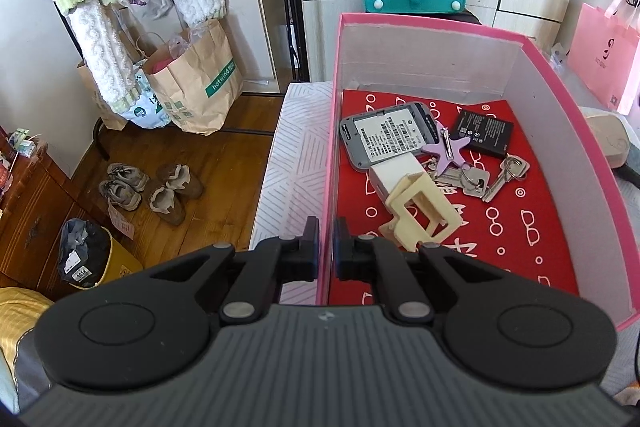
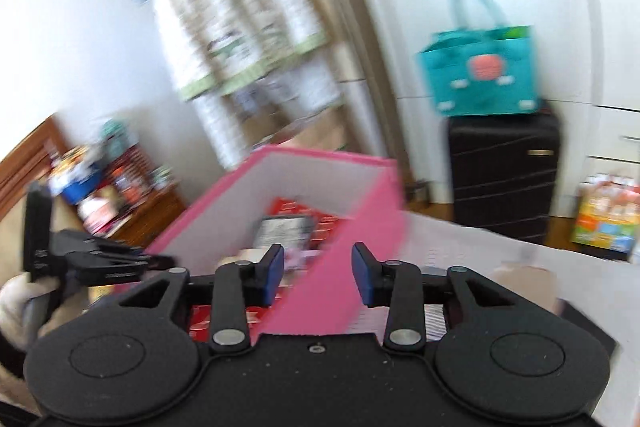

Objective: Organize rigid objects
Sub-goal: 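Carry the claw clip into the box and open the right tool, then grasp the grey mobile router on the table with the right tool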

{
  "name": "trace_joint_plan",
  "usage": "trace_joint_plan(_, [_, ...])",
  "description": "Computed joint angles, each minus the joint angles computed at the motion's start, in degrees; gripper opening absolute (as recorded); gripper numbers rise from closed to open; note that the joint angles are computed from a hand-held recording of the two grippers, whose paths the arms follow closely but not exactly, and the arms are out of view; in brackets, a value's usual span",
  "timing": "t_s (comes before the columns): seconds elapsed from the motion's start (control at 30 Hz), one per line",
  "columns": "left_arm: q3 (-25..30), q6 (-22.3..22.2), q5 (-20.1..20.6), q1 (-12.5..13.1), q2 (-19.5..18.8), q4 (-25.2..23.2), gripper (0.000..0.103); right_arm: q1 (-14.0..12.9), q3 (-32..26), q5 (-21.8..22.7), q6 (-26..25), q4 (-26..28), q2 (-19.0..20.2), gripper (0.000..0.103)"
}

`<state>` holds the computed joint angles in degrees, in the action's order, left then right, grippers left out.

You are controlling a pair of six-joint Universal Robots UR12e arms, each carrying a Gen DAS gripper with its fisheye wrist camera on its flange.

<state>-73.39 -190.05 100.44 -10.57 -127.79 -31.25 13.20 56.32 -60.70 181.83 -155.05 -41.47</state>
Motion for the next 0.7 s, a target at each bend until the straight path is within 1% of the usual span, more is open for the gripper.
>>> trace_joint_plan(0.07, [0.08, -0.45, -0.02, 0.01, -0.01, -0.23, 0.006, -0.3, 1.75, -2.79, 1.14, -1.32, -0.56, 0.051])
trace_joint_plan(0.13, [0.17, -0.89, 0.12, -0.01, -0.02, -0.46, 0.006, -0.29, 3.1, -5.25, 1.25, -1.75, -0.86, 0.051])
trace_joint_plan(0.17, [0.23, -1.11, 0.16, -0.02, -0.04, -0.58, 0.006, -0.25, 3.7, -6.0, 1.19, -2.19, -0.81, 0.051])
trace_joint_plan(0.23, [0.44, -1.53, 0.35, -0.06, -0.05, -1.06, 0.006, -0.27, 4.04, -5.78, 0.81, -1.61, -0.34, 0.053])
trace_joint_plan(0.27, [0.57, -1.7, 0.55, -0.11, -0.09, -1.32, 0.006, -0.17, 4.06, -6.02, 0.84, -1.26, -0.03, 0.056])
trace_joint_plan(0.37, [0.87, -2.37, 1.32, -0.3, -0.22, -1.82, 0.006, 0.66, 3.62, -9.01, 0.63, -0.83, 1.09, 0.065])
trace_joint_plan(0.43, [0.95, -2.5, 2.0, -0.47, -0.26, -1.93, 0.006, 1.12, 3.3, -11.08, 0.46, -1.61, 1.88, 0.066])
trace_joint_plan(0.53, [1.18, -3.03, 1.95, -0.44, -0.25, -2.6, 0.006, 1.57, 1.24, -12.31, 0.23, -0.41, 3.56, 0.066])
trace_joint_plan(0.63, [1.49, -3.06, 2.17, -0.5, -0.34, -3.16, 0.006, 2.06, -0.29, -14.3, -2.14, 0.41, 4.73, 0.066])
trace_joint_plan(0.7, [1.41, -2.9, 2.14, -0.48, -0.32, -2.92, 0.007, 2.57, -1.05, -16.2, -5.12, 0.87, 5.21, 0.066])
